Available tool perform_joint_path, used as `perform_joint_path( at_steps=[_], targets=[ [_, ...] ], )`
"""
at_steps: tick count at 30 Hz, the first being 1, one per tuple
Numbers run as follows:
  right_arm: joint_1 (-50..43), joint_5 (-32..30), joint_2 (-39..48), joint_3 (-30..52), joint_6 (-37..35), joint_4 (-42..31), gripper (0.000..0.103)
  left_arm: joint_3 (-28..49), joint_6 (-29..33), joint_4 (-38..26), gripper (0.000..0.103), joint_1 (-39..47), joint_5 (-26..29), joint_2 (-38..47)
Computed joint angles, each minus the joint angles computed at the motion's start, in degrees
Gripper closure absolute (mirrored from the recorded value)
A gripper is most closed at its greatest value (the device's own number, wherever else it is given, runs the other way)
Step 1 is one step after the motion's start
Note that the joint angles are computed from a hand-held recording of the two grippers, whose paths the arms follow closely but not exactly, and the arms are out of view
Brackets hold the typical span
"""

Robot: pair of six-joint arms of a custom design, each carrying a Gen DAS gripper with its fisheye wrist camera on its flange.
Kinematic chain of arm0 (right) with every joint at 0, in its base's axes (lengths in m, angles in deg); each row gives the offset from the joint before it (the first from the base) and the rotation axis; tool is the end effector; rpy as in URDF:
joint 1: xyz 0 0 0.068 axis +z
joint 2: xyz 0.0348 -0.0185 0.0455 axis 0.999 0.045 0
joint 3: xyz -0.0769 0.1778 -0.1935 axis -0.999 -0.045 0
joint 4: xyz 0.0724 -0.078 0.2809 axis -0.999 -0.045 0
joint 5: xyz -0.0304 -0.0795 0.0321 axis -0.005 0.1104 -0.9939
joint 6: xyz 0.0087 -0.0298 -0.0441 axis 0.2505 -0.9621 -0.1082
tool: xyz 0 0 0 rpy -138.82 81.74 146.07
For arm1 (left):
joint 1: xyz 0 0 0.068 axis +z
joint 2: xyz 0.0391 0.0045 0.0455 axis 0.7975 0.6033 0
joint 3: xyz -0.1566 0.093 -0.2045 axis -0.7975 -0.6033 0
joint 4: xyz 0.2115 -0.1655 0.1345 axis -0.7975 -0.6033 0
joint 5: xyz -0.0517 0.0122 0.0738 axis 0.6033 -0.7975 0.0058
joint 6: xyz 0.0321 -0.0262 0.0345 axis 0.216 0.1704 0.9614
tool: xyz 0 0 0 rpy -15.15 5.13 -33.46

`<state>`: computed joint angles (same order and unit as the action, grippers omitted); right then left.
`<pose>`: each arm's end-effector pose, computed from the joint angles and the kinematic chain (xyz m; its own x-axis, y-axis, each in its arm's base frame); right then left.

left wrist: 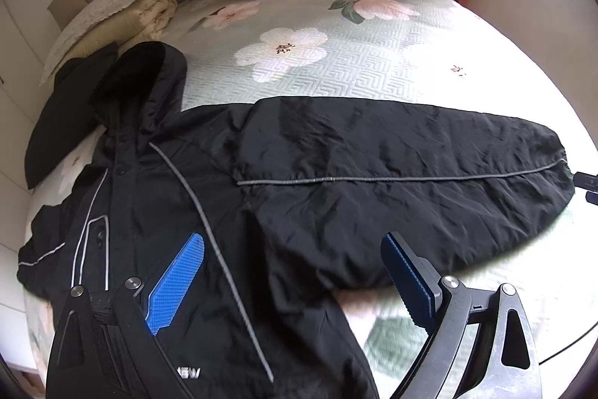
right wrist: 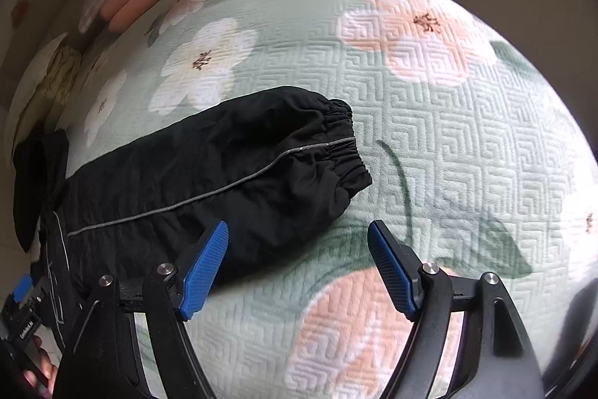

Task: Fold large clothes
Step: 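Grasp the jacket sleeve cuff with the right tool while the left tool grasps the sleeve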

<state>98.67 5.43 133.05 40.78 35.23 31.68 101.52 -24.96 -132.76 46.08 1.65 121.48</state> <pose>0.3156 0.0669 0.1850 -0.9065 0.3023 -0.2947 0.2212 0.9347 0.2784 0.2730 -0.0237 0.3057 -0.8769 0.0231 -0.4801 -0.0725 0.9811 0.1797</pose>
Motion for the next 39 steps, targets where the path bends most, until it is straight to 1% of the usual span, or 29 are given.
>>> perform_joint_path(
  at_steps=[2, 4, 6, 7, 8, 9, 10, 11, 12, 13, 15, 16, 17, 18, 19, 20, 21, 23, 26, 28, 29, 31, 33, 35, 37, 39],
  targets=[
    [-1.7, -1.5, 2.9, 0.0, 0.6, 2.9, 0.027, -0.5, 0.5, 2.5, 0.007, 0.4, 1.1, 2.3],
    [-3.0, -3.3, 5.5, 0.1, 1.9, 5.1, 0.027, -0.4, 0.1, 3.9, 0.008, 1.8, 4.1, 4.6],
    [-4.7, -6.6, 7.7, -0.2, 3.0, 7.4, 0.027, -0.1, -0.6, 4.9, 0.010, 3.1, 7.1, 7.0],
    [-5.3, -8.1, 8.5, -0.6, 3.8, 8.6, 0.030, -0.1, -0.8, 5.4, 0.014, 3.5, 8.0, 8.4],
    [-5.8, -9.3, 8.7, -1.2, 4.2, 9.8, 0.032, -0.1, -0.7, 5.7, 0.021, 3.6, 8.2, 10.0],
    [-5.8, -9.5, 8.7, -1.6, 4.4, 11.0, 0.036, 0.0, -0.4, 5.6, 0.025, 3.9, 8.5, 11.3],
    [-5.6, -9.6, 9.0, -1.4, 4.0, 11.4, 0.042, 0.3, -0.4, 5.4, 0.032, 4.1, 8.8, 13.7],
    [-5.1, -8.9, 9.4, -0.8, 3.9, 11.1, 0.044, 0.3, -0.8, 5.5, 0.036, 4.5, 8.9, 15.2],
    [-4.5, -7.6, 9.3, -0.7, 3.9, 11.0, 0.048, -0.3, -0.8, 6.4, 0.039, 4.9, 9.0, 16.0],
    [-3.9, -6.3, 9.1, -0.5, 3.4, 10.8, 0.059, -1.2, -0.4, 7.9, 0.040, 4.8, 8.6, 16.0],
    [-2.8, -4.1, 9.1, 0.5, 2.2, 9.6, 0.066, -1.4, 0.4, 8.3, 0.045, 3.9, 7.7, 15.7],
    [-2.2, -3.0, 8.2, 0.8, 1.8, 8.9, 0.073, -1.0, 0.6, 7.8, 0.055, 3.8, 8.2, 15.8],
    [-1.8, -1.8, 7.2, 1.3, 0.7, 8.1, 0.075, 0.0, 0.8, 6.6, 0.066, 3.4, 9.2, 15.8],
    [-0.7, 0.6, 5.6, 1.8, -0.2, 7.1, 0.078, 1.4, 0.8, 4.9, 0.069, 3.3, 11.1, 15.9],
    [0.0, 2.4, 3.9, 2.2, -1.2, 6.4, 0.080, 2.5, 0.8, 3.9, 0.069, 3.5, 14.0, 15.5],
    [0.8, 4.4, 2.3, 2.8, -2.1, 5.8, 0.080, 2.7, 0.5, 3.8, 0.068, 3.4, 15.6, 14.6],
    [1.5, 6.2, 1.1, 3.4, -2.9, 5.1, 0.080, 2.9, 0.3, 3.7, 0.068, 2.8, 16.0, 13.9],
    [2.2, 8.0, 1.5, 5.2, -3.9, 4.4, 0.080, 3.3, 1.0, 3.7, 0.068, 1.0, 14.6, 14.3],
    [2.4, 9.5, 6.6, 7.3, -5.3, 4.6, 0.080, 1.8, 0.3, 4.7, 0.069, 0.6, 15.1, 17.9],
    [2.4, 10.8, 12.4, 8.6, -6.0, 4.2, 0.080, -0.8, 0.1, 8.0, 0.069, 1.3, 16.4, 17.2],
    [1.8, 9.8, 15.1, 8.8, -6.0, 4.4, 0.080, -1.5, -0.2, 8.7, 0.068, 1.9, 17.4, 16.9],
    [0.2, 7.1, 14.7, 5.1, -5.1, 9.6, 0.077, -2.1, -0.9, 9.3, 0.068, 2.7, 18.8, 16.5],
    [0.8, 8.5, 14.6, 6.1, -5.2, 7.9, 0.077, -2.3, -0.5, 9.3, 0.068, 2.3, 18.3, 16.1],
    [2.5, 11.8, 15.4, 8.3, -5.9, 4.9, 0.077, -2.1, 0.3, 8.7, 0.068, 2.7, 18.7, 15.0],
    [4.1, 14.1, 15.2, 10.4, -5.6, 1.6, 0.077, -2.0, 1.2, 6.4, 0.068, 4.9, 21.7, 12.1],
    [6.4, 15.4, 12.0, 11.0, -5.0, 0.1, 0.077, -3.2, 2.6, 3.7, 0.068, 8.6, 25.0, 6.0]
  ],
)
